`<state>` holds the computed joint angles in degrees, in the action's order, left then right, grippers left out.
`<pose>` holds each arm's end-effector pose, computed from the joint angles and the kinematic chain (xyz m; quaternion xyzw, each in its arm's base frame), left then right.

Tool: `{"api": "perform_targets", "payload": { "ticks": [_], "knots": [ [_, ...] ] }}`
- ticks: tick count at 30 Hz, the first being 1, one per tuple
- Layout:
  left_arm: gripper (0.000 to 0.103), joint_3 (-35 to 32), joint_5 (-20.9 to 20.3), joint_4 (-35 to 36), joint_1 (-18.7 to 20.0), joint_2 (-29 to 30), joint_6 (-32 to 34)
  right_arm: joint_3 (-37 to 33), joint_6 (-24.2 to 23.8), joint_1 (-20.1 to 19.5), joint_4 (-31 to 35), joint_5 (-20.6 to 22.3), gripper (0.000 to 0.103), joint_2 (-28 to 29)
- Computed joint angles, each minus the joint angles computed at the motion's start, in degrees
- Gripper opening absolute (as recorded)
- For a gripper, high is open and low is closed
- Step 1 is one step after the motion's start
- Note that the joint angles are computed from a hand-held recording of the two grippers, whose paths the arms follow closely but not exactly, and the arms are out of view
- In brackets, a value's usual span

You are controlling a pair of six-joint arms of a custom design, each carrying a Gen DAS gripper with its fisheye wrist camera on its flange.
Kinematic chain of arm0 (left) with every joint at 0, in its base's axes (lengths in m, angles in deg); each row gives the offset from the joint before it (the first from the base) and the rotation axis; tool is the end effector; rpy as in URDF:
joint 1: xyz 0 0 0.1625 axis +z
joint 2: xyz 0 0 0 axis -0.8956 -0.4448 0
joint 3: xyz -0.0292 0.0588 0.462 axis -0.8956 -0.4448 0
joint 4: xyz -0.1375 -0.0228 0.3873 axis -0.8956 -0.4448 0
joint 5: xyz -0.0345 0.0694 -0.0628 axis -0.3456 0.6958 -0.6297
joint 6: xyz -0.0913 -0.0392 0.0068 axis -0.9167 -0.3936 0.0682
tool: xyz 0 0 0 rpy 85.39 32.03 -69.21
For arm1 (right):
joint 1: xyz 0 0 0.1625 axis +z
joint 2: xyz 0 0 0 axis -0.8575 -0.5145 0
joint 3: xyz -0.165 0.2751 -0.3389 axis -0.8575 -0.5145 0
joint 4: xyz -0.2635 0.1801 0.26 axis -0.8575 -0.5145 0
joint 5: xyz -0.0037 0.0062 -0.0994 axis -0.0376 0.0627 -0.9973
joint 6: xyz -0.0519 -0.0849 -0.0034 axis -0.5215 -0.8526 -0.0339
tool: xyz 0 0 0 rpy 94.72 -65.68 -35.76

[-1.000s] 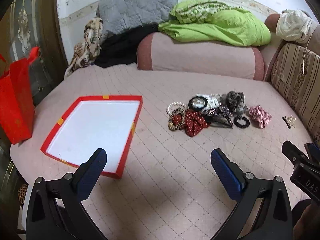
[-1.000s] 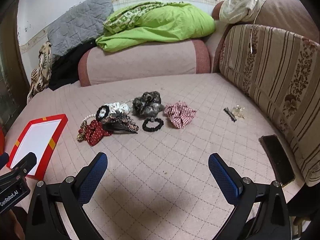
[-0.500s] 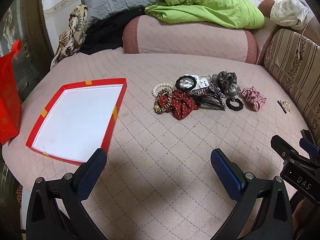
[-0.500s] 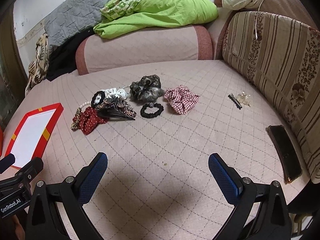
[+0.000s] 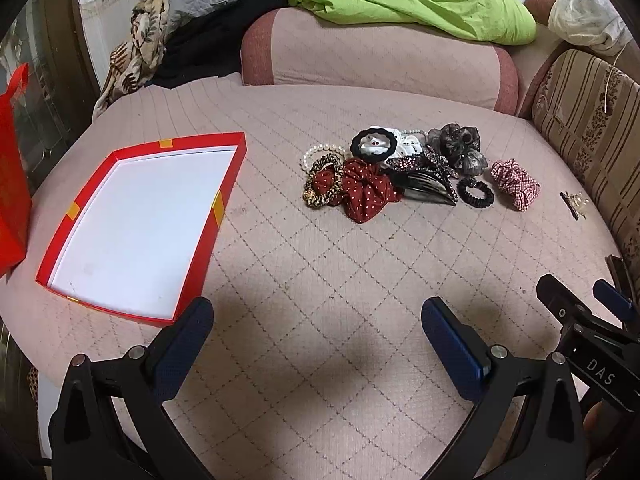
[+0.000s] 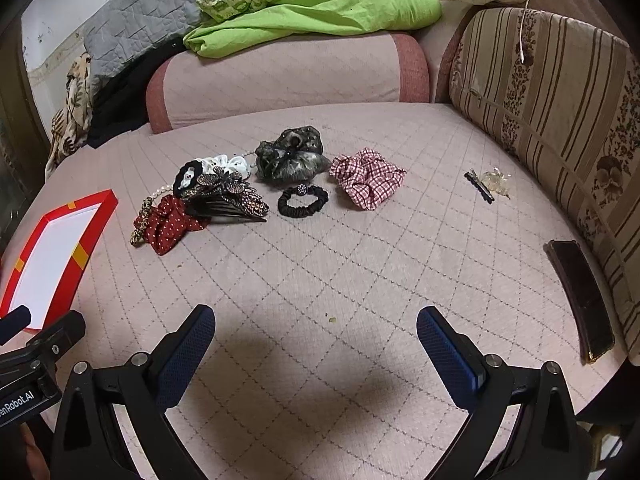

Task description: Organize jewelry

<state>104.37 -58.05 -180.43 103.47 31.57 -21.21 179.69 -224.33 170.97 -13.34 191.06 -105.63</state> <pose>-0.3708 -0.5617 0.1454 0.3689 0.8726 -0.1808 0.2640 0.2226 -0.4516 0.2766 -0.1935 -0.7627 0.4402 0.4326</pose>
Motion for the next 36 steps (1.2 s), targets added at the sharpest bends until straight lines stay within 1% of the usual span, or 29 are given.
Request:
{"api": "perform_targets", "payload": {
  "ticks": [8,13,25,30,36],
  "knots": [
    [0.103,-0.2,-0.4,1.0,0.0,0.3,0.1,0.5,0.1,-0.2,-0.4,-0.4,0.102,-0.3],
    [0.103,-0.3,-1.0,1.6,0.1,0.0,-0.1,0.5,-0.1,-0.1,-0.4,-0.7,0.100,-0.5],
    [0.103,1.1,-2.5,0.7,-0.5,-2.4,-0.4,-0.3,-0.6,2.6,-0.3,1.5,0.100,0.2],
    [0.103,1.8,-3.0,0.3,-0.7,-3.3,-0.2,-0.8,-1.5,3.5,-0.4,1.3,0.097,0.6],
    [0.103,2.2,-3.4,-0.1,-0.7,-3.8,0.3,-1.5,-2.9,4.1,-0.4,1.4,0.096,1.6]
  ]
}}
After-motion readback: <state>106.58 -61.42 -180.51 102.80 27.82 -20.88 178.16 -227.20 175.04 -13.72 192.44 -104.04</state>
